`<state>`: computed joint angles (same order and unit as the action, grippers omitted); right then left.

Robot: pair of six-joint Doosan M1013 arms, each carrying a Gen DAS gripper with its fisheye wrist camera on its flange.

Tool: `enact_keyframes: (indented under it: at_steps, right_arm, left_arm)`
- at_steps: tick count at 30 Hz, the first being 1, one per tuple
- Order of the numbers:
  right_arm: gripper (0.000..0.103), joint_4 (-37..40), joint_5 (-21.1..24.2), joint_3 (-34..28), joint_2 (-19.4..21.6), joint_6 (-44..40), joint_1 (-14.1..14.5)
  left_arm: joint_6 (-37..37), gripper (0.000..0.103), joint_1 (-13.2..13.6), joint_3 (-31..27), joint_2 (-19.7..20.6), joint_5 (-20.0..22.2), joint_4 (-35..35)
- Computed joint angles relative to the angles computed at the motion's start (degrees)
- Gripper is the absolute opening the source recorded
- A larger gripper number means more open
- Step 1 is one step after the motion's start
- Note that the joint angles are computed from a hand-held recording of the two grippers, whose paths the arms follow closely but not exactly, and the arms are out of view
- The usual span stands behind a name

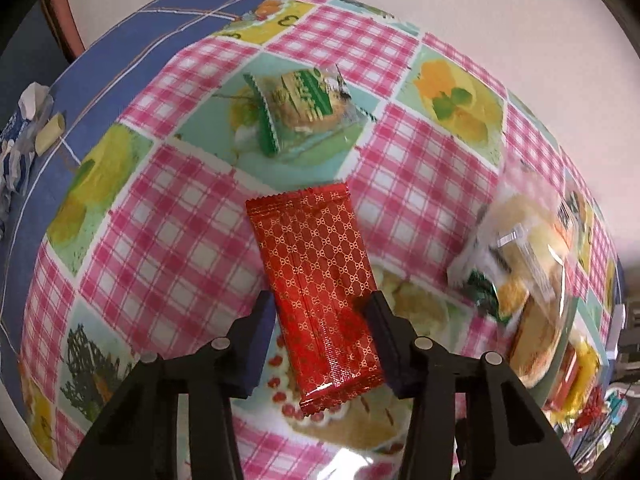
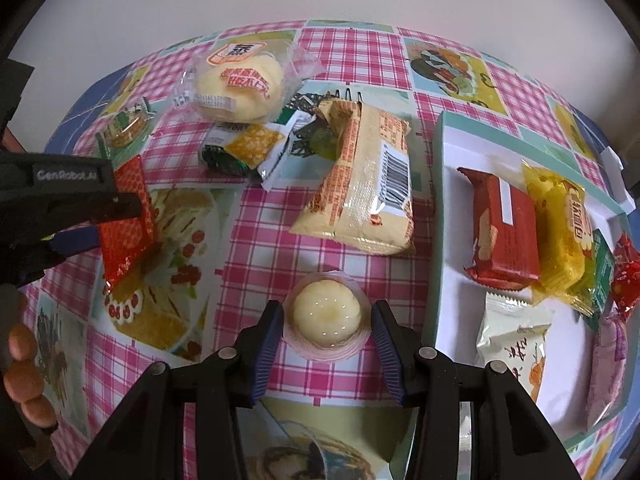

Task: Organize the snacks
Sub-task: 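Lift and carry the red pack and jelly cup over the white tray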

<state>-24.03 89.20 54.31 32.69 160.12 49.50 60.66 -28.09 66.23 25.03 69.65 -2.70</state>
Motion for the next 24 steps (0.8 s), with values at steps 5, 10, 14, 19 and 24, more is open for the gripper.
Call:
enact_keyframes:
  at_steps: [5,10,14,19,24]
  right_arm:
    - [0.048,0.47,0.43,0.00,-0.08,0.12,0.40]
    - [0.048,1.07,0.66,-0.03,-0.15,0.14,0.94]
    - [0.048,1.46,0.89,-0.32,-0.05,0.26,1.35]
    - [0.048,1.92,0.78,-0.20,-0.17,0.66,1.83]
    - [0.048,2.08,0.11,0.94,-0.80,1.24,2.40]
  left_arm:
    - [1.51,0.049,-0.49,4.56,-3.22,-0.62,-1.39]
    - [2.61,0.048,-0.66,7.75,-5.53,-0.20,-3.22]
    - [3.20,0.048,-0.58,10.53,-7.71,0.14,-3.16]
    - [2.49,0.048,-0.28,13.67,-10.12,-0.20,-2.72]
    - [1.84,0.049,0.55,16.67,-12.28,-1.19,-5.29]
